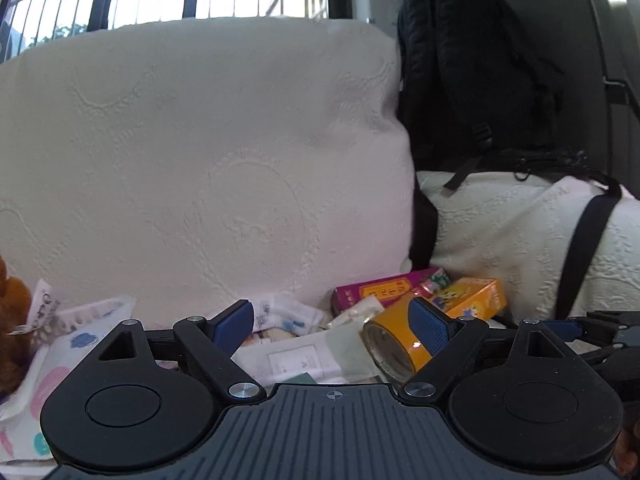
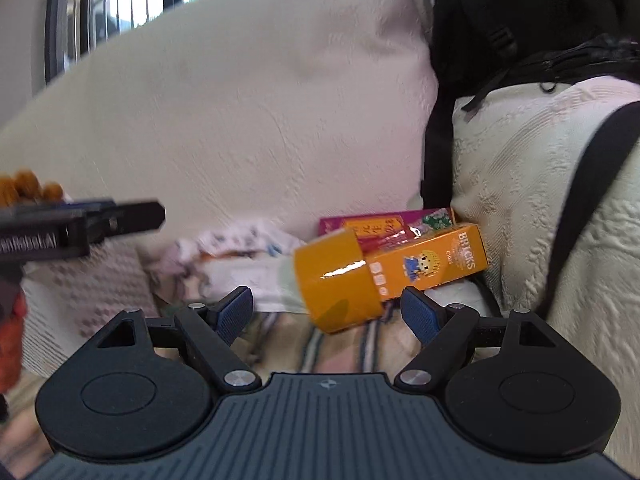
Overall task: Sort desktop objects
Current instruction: 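Move the right tool to the yellow tape roll and grasp its rim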
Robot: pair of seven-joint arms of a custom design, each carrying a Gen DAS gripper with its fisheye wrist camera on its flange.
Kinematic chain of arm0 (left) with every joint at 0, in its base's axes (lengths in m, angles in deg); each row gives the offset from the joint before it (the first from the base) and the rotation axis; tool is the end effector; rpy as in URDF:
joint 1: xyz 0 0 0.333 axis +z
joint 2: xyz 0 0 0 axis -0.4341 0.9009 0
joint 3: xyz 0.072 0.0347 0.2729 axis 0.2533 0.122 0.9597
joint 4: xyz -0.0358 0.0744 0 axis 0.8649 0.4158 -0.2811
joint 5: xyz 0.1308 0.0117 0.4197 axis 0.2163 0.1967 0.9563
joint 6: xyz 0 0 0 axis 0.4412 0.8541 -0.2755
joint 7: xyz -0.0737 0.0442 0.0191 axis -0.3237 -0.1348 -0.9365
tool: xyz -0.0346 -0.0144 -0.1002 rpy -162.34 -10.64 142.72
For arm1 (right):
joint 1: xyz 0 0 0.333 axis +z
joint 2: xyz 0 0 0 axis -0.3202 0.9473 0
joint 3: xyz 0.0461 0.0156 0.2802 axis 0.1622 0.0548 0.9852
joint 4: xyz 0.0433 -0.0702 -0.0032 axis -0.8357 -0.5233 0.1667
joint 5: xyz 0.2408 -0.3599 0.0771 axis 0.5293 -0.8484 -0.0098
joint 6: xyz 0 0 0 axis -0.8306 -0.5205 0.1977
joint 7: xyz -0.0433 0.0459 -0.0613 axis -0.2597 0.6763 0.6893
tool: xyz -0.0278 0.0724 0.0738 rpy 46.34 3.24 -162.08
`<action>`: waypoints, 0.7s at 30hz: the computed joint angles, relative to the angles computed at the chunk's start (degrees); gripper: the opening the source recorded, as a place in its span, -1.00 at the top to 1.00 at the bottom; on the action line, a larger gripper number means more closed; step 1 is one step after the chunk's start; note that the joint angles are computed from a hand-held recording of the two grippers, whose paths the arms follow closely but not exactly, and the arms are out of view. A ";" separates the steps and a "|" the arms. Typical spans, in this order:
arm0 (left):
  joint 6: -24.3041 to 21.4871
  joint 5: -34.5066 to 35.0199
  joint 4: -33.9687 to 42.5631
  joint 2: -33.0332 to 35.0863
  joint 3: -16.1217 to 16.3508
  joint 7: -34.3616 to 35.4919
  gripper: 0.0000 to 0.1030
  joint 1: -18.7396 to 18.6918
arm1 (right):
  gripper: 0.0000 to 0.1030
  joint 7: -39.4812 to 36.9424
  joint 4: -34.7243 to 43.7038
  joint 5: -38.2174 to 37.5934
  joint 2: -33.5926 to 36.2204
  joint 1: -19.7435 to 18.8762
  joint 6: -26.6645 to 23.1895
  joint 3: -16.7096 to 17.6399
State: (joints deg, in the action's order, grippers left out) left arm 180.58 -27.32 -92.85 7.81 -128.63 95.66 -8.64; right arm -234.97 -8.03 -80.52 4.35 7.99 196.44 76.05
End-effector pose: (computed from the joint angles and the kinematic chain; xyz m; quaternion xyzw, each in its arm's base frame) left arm 0.6934 -0.2094 0.4975 -0.4082 0.7000 -0.4831 0.3317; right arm 0.6276 0.3367 0.4700 -0.5025 0.6566 -0.3708 0.4229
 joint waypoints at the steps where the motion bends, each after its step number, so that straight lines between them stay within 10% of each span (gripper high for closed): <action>1: 0.14 -0.28 1.17 0.61 2.25 -0.26 -0.78 -2.17 | -0.63 -1.49 1.50 0.59 1.48 -0.23 0.02 -0.04; 4: -0.31 -1.32 4.39 2.45 7.03 -1.11 -0.78 -6.45 | -0.63 -7.25 8.39 3.70 7.36 0.33 -0.98 -0.74; 16: -0.71 -1.35 3.39 4.21 -0.13 0.57 -0.79 2.57 | -0.70 -37.31 41.48 17.64 32.06 8.32 -23.10 -6.07; 21: -0.66 0.26 1.55 4.26 -4.85 2.88 -0.82 7.21 | 0.23 -31.27 31.34 16.38 25.15 11.25 -18.13 -11.12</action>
